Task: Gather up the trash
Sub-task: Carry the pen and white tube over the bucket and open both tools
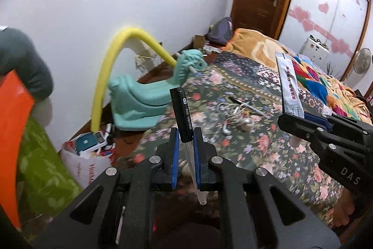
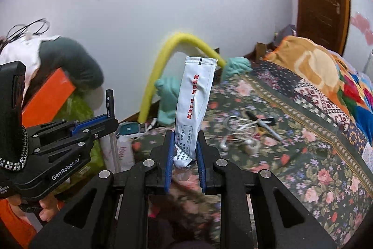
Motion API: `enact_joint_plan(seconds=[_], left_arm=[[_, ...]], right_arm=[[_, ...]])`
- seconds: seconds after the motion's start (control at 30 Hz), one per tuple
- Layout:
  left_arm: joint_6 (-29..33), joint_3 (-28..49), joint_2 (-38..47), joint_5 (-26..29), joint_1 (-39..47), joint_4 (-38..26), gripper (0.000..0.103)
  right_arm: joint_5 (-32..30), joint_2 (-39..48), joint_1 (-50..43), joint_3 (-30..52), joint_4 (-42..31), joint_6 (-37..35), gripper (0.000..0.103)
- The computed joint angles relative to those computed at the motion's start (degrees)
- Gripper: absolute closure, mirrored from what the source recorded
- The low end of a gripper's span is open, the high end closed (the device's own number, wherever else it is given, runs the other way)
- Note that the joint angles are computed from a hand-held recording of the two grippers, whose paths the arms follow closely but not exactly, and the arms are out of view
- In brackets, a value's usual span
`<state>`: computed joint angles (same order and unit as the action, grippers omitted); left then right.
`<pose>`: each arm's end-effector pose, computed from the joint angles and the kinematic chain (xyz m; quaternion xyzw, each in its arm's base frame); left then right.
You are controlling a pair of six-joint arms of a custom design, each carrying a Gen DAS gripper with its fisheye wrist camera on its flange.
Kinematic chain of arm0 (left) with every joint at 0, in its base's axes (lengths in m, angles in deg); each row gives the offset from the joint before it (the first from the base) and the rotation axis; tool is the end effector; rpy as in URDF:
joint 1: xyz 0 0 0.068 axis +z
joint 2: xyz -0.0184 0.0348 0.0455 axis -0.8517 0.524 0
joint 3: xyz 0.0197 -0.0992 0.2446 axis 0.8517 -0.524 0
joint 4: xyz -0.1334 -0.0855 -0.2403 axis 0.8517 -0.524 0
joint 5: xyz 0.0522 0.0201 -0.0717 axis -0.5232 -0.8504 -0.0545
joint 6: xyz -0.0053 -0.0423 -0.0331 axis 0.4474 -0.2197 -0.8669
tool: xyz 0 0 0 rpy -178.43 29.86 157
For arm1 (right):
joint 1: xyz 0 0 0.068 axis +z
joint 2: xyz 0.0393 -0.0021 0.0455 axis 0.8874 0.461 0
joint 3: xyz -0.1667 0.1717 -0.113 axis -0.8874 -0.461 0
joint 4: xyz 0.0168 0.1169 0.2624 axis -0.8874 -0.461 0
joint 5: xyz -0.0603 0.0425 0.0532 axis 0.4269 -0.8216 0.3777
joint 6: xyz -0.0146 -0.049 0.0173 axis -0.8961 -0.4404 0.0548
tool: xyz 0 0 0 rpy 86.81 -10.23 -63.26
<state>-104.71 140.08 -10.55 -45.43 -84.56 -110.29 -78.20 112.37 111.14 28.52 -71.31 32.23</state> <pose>0.2008 -0.0879 0.4012 -0.0309 0.9211 -0.0398 0.3860 0.2243 0.2465 0.4176 -0.1955 0.8938 0.1695 0.3663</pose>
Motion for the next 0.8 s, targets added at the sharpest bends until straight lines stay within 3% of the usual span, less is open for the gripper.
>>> enact_joint_plan(seconds=[0.23, 0.37, 0.67, 0.8], left_arm=[[2.53, -6.29, -12.45, 1.62, 7.28, -5.90, 0.093], [6.89, -10.27, -18.86, 5.85, 15.87, -8.99, 0.093], [26.53, -21.00, -29.47, 22.83, 46.42, -14.25, 0.093], [35.59, -26.60, -31.86, 27.85, 57.99, -15.58, 0.093]], right_arm=[[4.22, 4.31, 9.75, 3.45, -0.30, 2.19, 0.086], [4.86, 7.73, 13.87, 5.92, -0.79, 3.50, 0.086], [0.91, 18.09, 19.78, 11.43, -2.02, 6.77, 0.086], [-1.66, 23.44, 21.16, 13.77, -2.88, 7.29, 0.086]])
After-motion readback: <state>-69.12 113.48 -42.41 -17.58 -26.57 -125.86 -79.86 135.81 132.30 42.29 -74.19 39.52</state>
